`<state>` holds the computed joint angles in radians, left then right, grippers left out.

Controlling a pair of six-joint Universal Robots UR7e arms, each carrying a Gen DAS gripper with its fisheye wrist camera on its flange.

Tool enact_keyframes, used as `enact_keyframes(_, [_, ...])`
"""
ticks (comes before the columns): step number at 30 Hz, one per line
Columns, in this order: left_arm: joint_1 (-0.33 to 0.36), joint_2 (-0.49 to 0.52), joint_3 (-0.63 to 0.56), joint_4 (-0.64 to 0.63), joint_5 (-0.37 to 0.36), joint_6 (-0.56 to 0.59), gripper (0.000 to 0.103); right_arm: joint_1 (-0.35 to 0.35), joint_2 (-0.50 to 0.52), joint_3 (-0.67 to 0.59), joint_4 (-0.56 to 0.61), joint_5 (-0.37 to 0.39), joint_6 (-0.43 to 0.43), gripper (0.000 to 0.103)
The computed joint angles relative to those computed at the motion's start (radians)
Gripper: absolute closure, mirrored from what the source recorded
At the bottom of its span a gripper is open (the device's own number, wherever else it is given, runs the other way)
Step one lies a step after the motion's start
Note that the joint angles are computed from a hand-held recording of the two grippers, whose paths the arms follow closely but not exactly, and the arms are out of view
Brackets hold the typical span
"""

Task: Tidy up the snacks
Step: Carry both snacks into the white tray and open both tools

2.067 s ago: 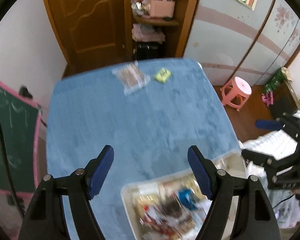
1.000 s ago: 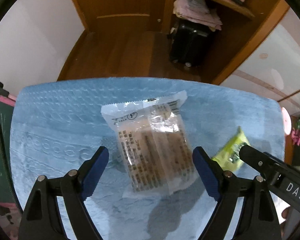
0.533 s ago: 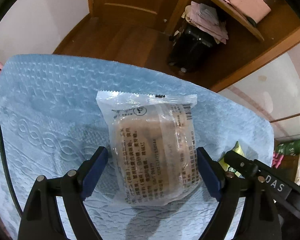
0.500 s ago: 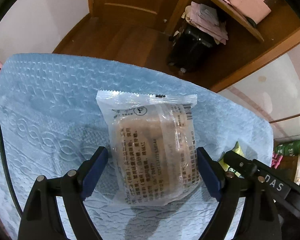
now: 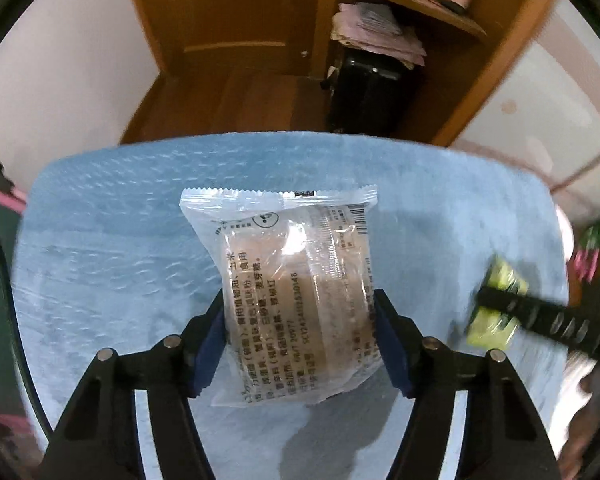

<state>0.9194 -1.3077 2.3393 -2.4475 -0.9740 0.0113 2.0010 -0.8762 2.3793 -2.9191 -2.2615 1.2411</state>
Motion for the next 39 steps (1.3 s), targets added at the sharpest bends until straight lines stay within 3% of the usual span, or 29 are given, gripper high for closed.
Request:
enact_keyframes(3, [-0.041, -0.109, 0.029, 0.074, -0.011, 0.046, 0.037, 0.055, -0.032, 0.034, -0.013, 0.007, 0.025, 0.06])
enact_keyframes(7, [-0.106, -0.26, 0.035, 0.227, -0.016, 0.043, 0.037, 0.157, -0.08, 0.034, 0.06, 0.004, 0.08, 0.061])
enact_keyframes(12, [-0.194, -0.416, 0.006, 0.392, -0.002, 0.012, 0.037, 0.316, -0.146, -0.065, 0.341, -0.046, 0.168, 0.061])
enact_keyframes(16, [-0.292, -0.544, -0.033, 0.56, 0.013, -0.038, 0.037, 0.398, -0.198, -0.11, 0.418, -0.078, 0.155, 0.061])
enact_keyframes(18, [-0.337, -0.613, -0.068, 0.665, -0.01, -0.07, 0.037, 0.478, -0.206, -0.161, 0.516, -0.092, 0.196, 0.061])
enact_keyframes(29, [-0.648, -0.946, -0.253, 1.286, -0.165, -0.348, 0.036, 0.802, -0.102, -0.407, 0.873, -0.098, 0.346, 0.061])
enact_keyframes(36, [-0.876, -1.095, -0.3, 1.559, -0.271, -0.598, 0.036, 0.94, -0.003, -0.524, 1.077, -0.089, 0.495, 0.061])
enact_keyframes(39, [-1.065, -1.184, -0.3, 1.713, -0.334, -0.773, 0.036, 0.989, 0.043, -0.565, 1.132, -0.059, 0.562, 0.061])
